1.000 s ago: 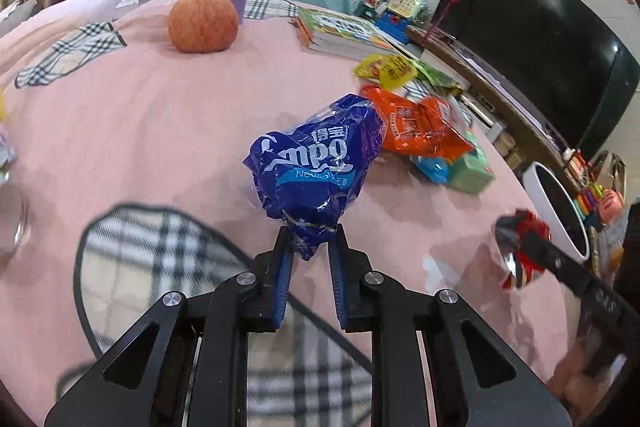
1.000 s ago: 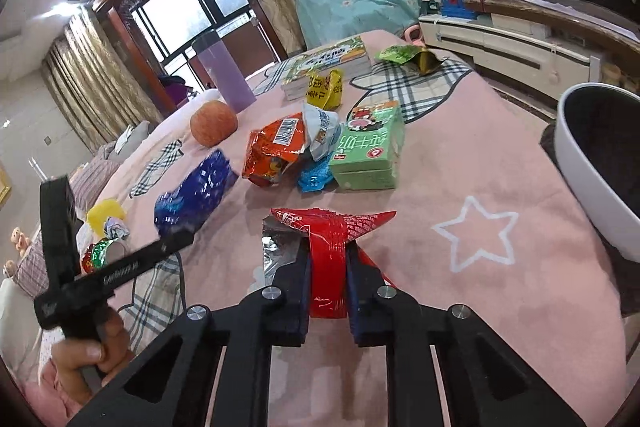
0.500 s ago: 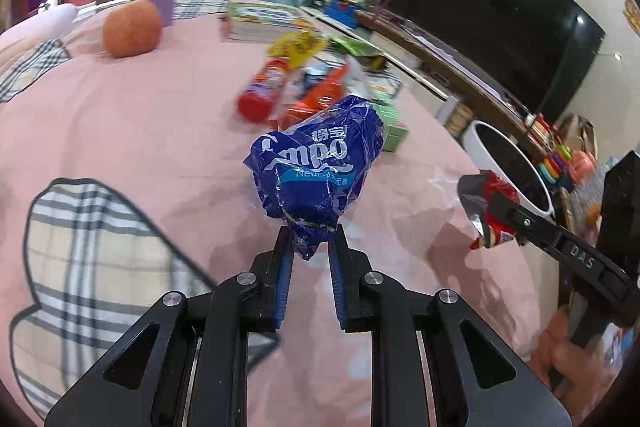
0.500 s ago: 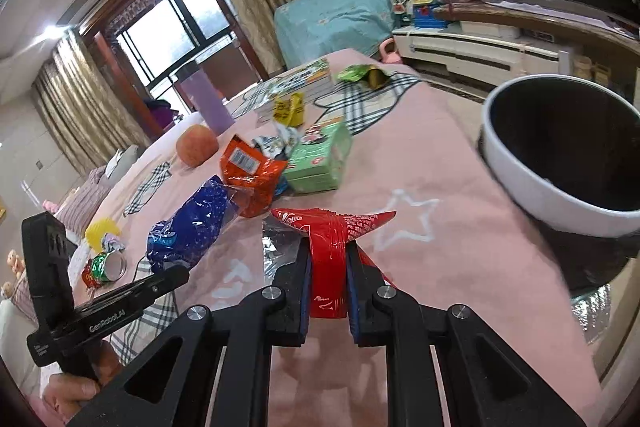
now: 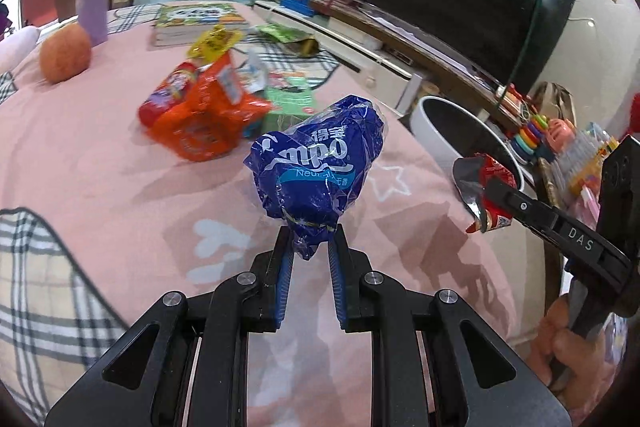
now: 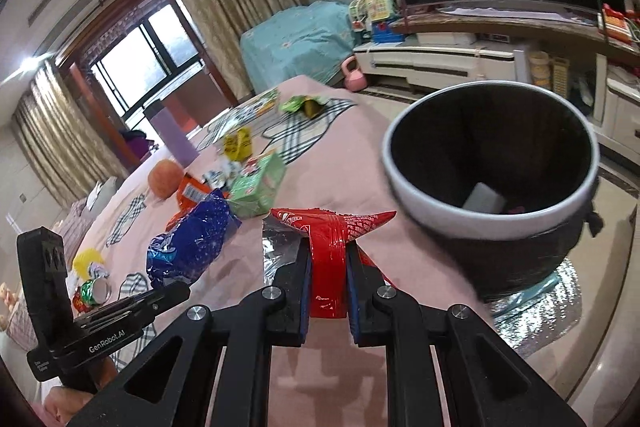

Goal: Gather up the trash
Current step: 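Carry the blue and red wrappers toward the bin above its opening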

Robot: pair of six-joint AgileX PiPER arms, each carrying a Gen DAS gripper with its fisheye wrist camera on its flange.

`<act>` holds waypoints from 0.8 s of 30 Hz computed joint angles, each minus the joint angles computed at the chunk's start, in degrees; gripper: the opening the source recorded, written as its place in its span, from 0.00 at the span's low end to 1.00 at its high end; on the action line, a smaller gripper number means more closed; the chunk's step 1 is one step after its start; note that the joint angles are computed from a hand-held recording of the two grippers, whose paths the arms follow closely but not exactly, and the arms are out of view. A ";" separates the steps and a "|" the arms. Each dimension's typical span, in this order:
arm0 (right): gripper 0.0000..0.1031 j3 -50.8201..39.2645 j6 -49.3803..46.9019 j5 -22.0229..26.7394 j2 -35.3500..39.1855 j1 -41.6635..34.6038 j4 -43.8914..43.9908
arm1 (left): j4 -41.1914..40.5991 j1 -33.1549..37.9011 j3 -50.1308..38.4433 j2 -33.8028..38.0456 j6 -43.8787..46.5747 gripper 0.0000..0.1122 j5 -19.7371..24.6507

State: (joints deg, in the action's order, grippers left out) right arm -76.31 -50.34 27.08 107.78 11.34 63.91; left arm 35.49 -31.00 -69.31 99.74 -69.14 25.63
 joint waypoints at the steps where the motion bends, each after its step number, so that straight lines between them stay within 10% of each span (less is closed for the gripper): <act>1: 0.14 0.05 -0.27 0.11 -0.05 -0.46 0.27 | -0.09 -0.34 -0.66 0.43 0.15 0.15 0.19; 24: 0.14 -1.63 -1.78 1.34 0.10 -8.84 1.94 | -11.48 -4.09 -23.98 13.29 17.15 0.15 7.83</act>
State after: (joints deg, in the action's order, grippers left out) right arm -77.94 -52.12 28.42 107.88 2.51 65.84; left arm 24.02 -35.09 -93.28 113.04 -51.99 33.46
